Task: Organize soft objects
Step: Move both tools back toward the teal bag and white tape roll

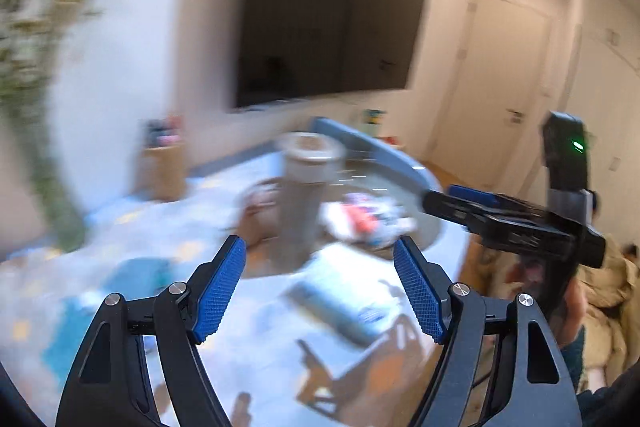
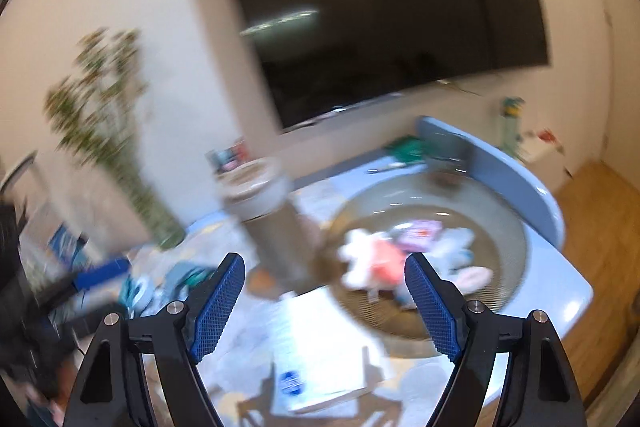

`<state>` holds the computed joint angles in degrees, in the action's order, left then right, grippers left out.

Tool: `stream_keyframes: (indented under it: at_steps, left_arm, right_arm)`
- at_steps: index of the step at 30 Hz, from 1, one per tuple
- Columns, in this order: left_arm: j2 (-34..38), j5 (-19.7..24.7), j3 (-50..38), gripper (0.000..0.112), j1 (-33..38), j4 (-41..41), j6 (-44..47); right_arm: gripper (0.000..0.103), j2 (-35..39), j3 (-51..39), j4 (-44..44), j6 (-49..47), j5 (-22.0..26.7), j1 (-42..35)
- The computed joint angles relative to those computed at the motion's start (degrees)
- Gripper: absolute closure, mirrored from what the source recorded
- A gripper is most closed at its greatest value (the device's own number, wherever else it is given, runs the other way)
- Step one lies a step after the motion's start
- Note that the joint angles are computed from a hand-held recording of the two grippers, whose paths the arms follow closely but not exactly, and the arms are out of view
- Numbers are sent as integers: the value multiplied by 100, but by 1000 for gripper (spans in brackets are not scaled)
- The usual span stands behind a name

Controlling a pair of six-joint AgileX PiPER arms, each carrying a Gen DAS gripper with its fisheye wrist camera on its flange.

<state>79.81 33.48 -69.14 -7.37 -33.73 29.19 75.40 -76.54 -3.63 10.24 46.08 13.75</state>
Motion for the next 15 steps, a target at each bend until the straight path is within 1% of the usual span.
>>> stream_keyframes:
  at_steps: [2, 3, 4, 6, 8, 10, 12, 13, 14, 15]
  left_arm:
    - [-395, 159, 246, 37, 613, -123, 206]
    - [-613, 307, 355, 37, 1053, -356, 451]
    - [-693, 393, 383, 37, 1328, -530, 612]
    - [-951, 719, 464, 37, 2231, -974, 1076]
    - [-1056, 940, 457, 25, 2886, -1262, 1404]
    - [-1149, 1275, 445, 24, 3710, -1678, 1848]
    - [-1150, 1593, 471, 24, 4372, -2043, 2304]
    - [-1163, 1651, 554, 22, 4569, -2148, 2459]
    - [-1126, 1685, 621, 17, 4707, -2200, 2585]
    - [-1101, 1620, 712, 15, 4713, -2175, 2622]
  right_arm:
    - [22, 36, 8, -63, 72, -54, 416]
    - [22, 100, -5, -111, 149, -90, 722]
    - [22, 150, -34, -128, 179, -98, 842]
    - [22, 373, -192, -332, 406, -48, 1323]
    - [22, 595, -358, -578, 633, 19, 1702]
    - [22, 846, -578, -842, 845, 99, 2130]
    - [22, 1003, -744, -869, 854, 119, 2356]
    - [22, 1149, -874, -821, 809, 102, 2443]
    - [22, 1272, -966, -762, 771, 79, 2520]
    - [22, 1411, -1051, -680, 731, 54, 2577]
